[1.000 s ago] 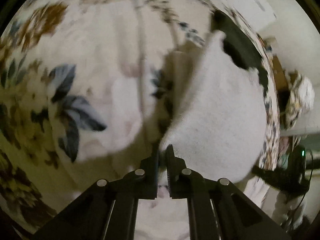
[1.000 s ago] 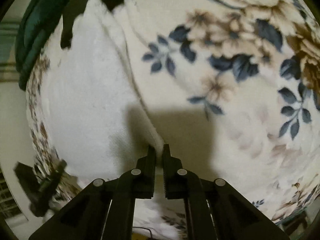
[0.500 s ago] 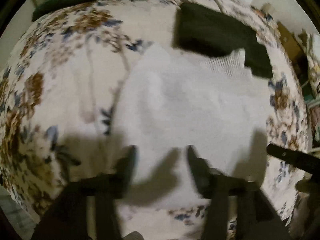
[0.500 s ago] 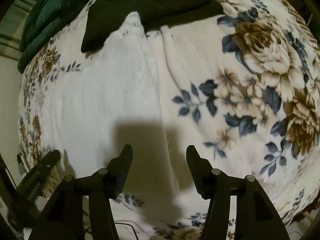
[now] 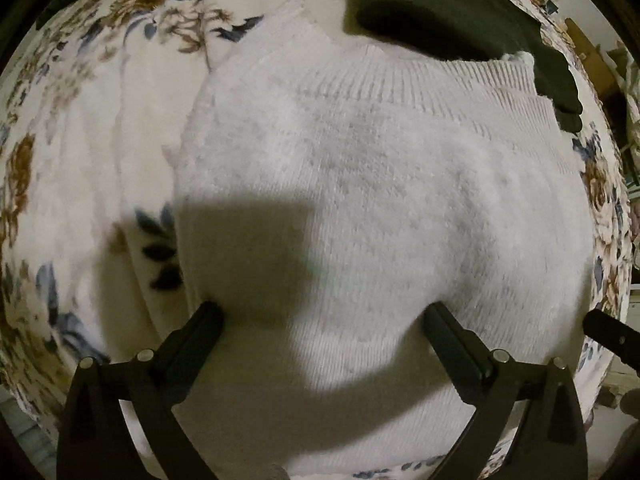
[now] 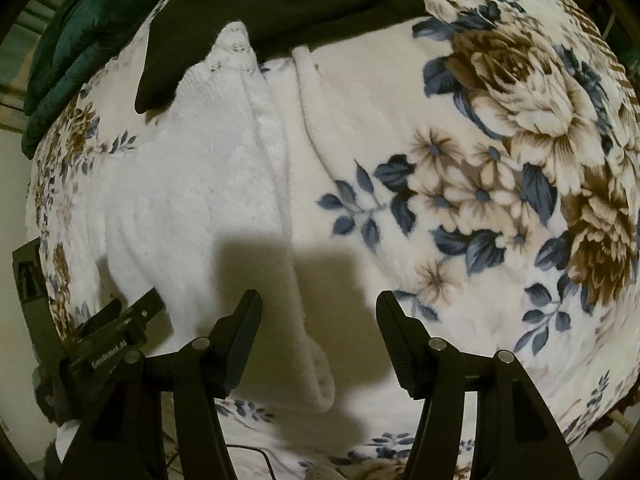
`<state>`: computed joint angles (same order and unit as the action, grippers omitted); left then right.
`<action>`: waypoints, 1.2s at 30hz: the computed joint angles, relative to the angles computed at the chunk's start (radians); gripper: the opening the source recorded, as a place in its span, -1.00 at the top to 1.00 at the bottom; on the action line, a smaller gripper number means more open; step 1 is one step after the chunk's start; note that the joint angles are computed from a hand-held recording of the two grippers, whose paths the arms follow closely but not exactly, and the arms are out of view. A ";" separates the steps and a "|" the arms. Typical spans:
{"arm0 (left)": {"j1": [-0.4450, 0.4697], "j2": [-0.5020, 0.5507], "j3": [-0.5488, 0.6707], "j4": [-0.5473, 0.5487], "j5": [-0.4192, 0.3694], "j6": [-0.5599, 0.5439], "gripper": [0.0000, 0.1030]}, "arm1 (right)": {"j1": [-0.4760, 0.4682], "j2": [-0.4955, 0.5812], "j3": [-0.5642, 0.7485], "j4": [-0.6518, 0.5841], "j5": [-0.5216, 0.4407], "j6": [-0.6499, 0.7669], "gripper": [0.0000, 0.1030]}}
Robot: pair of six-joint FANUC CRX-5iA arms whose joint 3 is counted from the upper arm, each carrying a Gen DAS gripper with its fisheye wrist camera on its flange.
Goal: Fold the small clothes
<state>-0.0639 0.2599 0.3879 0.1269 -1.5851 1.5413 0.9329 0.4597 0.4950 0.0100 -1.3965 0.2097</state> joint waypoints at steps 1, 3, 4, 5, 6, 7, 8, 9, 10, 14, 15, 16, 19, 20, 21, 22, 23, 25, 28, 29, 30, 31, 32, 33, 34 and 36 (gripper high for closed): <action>0.004 0.002 -0.003 0.008 0.001 0.001 -1.00 | 0.000 0.000 0.000 0.001 0.000 0.001 -0.20; 0.016 0.000 -0.021 0.030 0.013 0.006 -1.00 | 0.000 -0.001 0.001 0.004 -0.003 0.004 -0.20; 0.019 0.000 -0.025 0.037 0.016 0.007 -1.00 | -0.001 0.000 0.004 0.005 -0.005 0.006 -0.20; 0.025 0.007 -0.024 0.049 0.010 -0.002 -1.00 | -0.003 0.001 0.007 0.006 -0.004 0.010 -0.20; 0.030 0.012 -0.015 0.054 -0.002 -0.008 -1.00 | -0.006 0.006 0.019 0.006 -0.008 0.017 -0.20; 0.038 0.013 -0.010 0.063 -0.009 -0.014 -1.00 | -0.011 0.009 0.029 0.005 -0.009 0.024 -0.20; 0.054 0.006 -0.007 0.066 -0.007 -0.025 -0.99 | -0.014 0.003 0.028 0.007 0.002 0.027 -0.20; 0.071 -0.006 -0.004 0.071 0.002 -0.033 -0.95 | -0.017 -0.002 0.026 0.011 0.014 0.029 -0.20; 0.083 -0.024 0.004 0.079 0.018 -0.040 -0.92 | -0.021 -0.008 0.022 0.016 0.028 0.033 -0.20; 0.105 -0.034 0.071 0.094 0.079 -0.048 -0.90 | -0.053 -0.011 0.032 0.026 0.082 0.066 -0.20; 0.104 -0.016 0.095 0.096 0.087 -0.042 -0.90 | -0.067 -0.001 0.046 0.025 0.091 0.072 -0.20; 0.102 0.013 0.124 0.100 0.089 -0.037 -0.90 | -0.081 0.007 0.054 0.018 0.109 0.082 -0.20; 0.104 0.129 0.217 0.089 0.044 -0.036 -0.85 | -0.134 0.066 0.126 -0.035 0.132 0.135 -0.20; 0.091 0.183 0.273 0.068 0.021 -0.025 -0.65 | -0.151 0.098 0.163 -0.053 0.127 0.160 -0.20; 0.085 0.221 0.315 0.064 0.005 -0.028 -0.53 | -0.160 0.124 0.196 -0.062 0.112 0.177 -0.20; 0.081 0.253 0.350 0.059 -0.007 -0.041 -0.50 | -0.169 0.157 0.238 -0.066 0.088 0.192 -0.20; 0.077 0.275 0.372 0.057 -0.010 -0.055 -0.37 | -0.176 0.182 0.271 -0.075 0.074 0.207 -0.20; 0.074 0.302 0.394 0.081 -0.006 -0.102 0.33 | -0.185 0.225 0.332 -0.090 0.046 0.238 -0.10; 0.079 0.295 0.395 0.111 0.020 -0.124 0.82 | -0.175 0.276 0.407 -0.061 -0.017 0.243 0.84; 0.086 0.277 0.380 0.119 0.041 -0.124 0.83 | -0.169 0.278 0.410 -0.040 -0.022 0.233 0.88; 0.099 0.262 0.368 0.137 0.055 -0.119 0.83 | -0.163 0.276 0.407 -0.021 -0.022 0.226 0.89; 0.111 0.252 0.357 0.158 0.069 -0.116 0.84 | -0.156 0.269 0.402 0.004 -0.017 0.214 0.90; 0.124 0.235 0.339 0.174 0.087 -0.111 0.84 | -0.151 0.257 0.389 0.023 -0.010 0.201 0.91; 0.137 0.226 0.327 0.189 0.096 -0.106 0.84 | -0.148 0.245 0.378 0.046 0.000 0.184 0.92; 0.145 0.221 0.315 0.201 0.104 -0.095 0.84 | -0.146 0.232 0.368 0.067 0.015 0.173 0.92; 0.162 0.235 0.318 0.229 0.100 -0.074 0.84 | -0.151 0.228 0.378 0.091 0.024 0.174 0.93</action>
<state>0.0983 0.4944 0.7062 0.3557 -1.4850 1.4673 0.7817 0.6882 0.8728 0.1013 -1.3728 0.3837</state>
